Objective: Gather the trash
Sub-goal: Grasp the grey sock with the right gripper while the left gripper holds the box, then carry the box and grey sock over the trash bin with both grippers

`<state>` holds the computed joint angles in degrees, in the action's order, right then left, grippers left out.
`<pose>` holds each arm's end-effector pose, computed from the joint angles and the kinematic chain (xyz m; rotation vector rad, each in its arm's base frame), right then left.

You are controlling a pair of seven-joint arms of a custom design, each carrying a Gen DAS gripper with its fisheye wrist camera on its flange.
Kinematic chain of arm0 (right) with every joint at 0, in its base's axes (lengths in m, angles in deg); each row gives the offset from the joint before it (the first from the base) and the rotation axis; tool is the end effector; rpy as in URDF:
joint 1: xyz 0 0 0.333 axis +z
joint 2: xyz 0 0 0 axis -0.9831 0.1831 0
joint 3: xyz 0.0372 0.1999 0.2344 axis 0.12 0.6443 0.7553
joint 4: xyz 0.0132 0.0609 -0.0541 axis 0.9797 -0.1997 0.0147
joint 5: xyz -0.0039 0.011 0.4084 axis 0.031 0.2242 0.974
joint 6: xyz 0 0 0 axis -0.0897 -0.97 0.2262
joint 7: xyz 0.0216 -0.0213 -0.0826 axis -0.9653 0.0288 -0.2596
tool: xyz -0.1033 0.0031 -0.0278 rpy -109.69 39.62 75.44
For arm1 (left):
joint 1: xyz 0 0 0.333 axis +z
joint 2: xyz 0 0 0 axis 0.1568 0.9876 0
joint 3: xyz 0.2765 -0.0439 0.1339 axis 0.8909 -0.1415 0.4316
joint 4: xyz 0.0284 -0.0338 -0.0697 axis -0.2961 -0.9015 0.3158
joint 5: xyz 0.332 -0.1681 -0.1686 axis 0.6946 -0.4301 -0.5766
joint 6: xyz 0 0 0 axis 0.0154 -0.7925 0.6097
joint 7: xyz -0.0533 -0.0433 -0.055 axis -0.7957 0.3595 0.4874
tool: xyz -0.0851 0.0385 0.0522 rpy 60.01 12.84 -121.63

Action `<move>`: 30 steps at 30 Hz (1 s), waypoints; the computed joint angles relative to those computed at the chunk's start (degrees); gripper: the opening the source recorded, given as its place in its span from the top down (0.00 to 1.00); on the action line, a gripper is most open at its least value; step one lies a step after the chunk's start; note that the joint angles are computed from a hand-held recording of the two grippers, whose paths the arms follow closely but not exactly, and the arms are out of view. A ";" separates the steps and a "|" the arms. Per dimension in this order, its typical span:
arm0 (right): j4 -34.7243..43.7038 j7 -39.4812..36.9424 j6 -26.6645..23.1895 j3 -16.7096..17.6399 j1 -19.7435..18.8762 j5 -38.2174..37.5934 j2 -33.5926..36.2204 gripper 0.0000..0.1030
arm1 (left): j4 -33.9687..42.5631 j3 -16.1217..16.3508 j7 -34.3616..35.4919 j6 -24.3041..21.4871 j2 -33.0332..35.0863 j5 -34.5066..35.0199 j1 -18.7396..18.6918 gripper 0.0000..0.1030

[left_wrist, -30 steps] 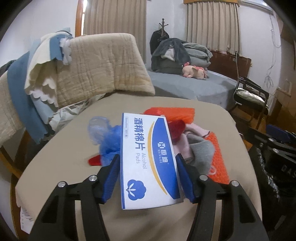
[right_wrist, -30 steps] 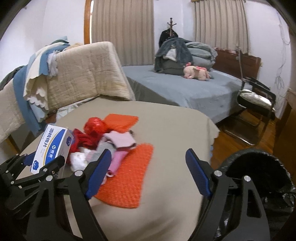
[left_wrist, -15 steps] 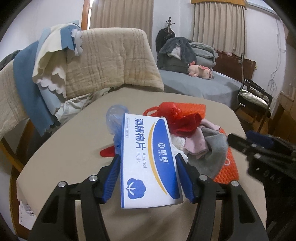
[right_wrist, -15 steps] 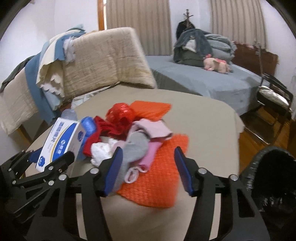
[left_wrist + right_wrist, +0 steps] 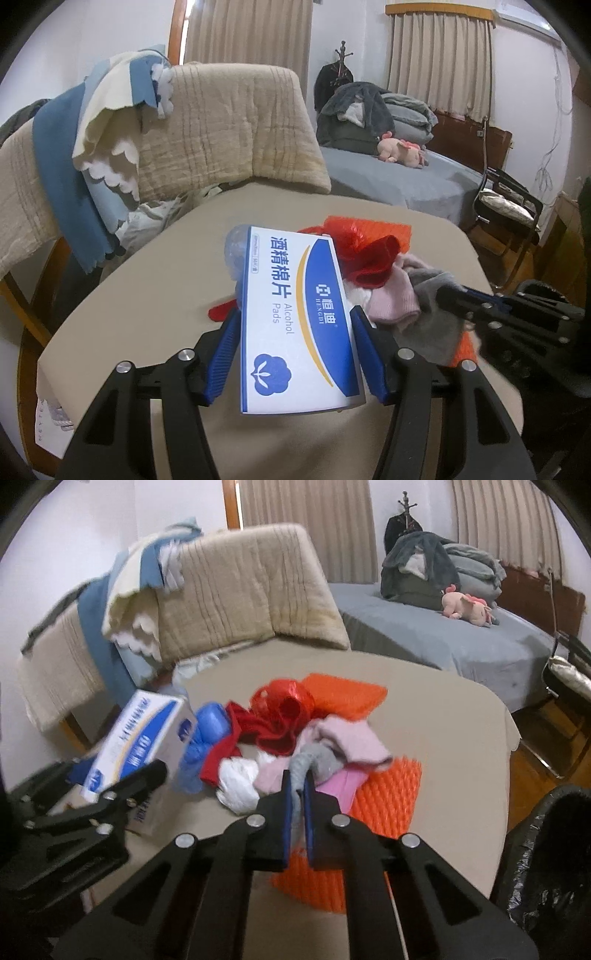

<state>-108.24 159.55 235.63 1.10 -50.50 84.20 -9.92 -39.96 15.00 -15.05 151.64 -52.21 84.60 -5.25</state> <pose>0.6765 0.3716 0.4866 -1.9068 1.3070 -0.4867 0.6167 -0.2597 0.4774 -1.7459 1.5755 -0.8941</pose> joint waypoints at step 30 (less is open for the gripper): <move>-6.82 -13.86 8.89 6.02 -6.64 14.92 -10.45 0.95 | 4.63 -1.09 2.34 0.83 -0.95 -0.68 -1.09 0.43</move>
<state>-115.06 145.69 244.52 7.12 -57.15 99.11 -20.37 -35.33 13.91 -12.71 152.47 -53.16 83.92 -6.34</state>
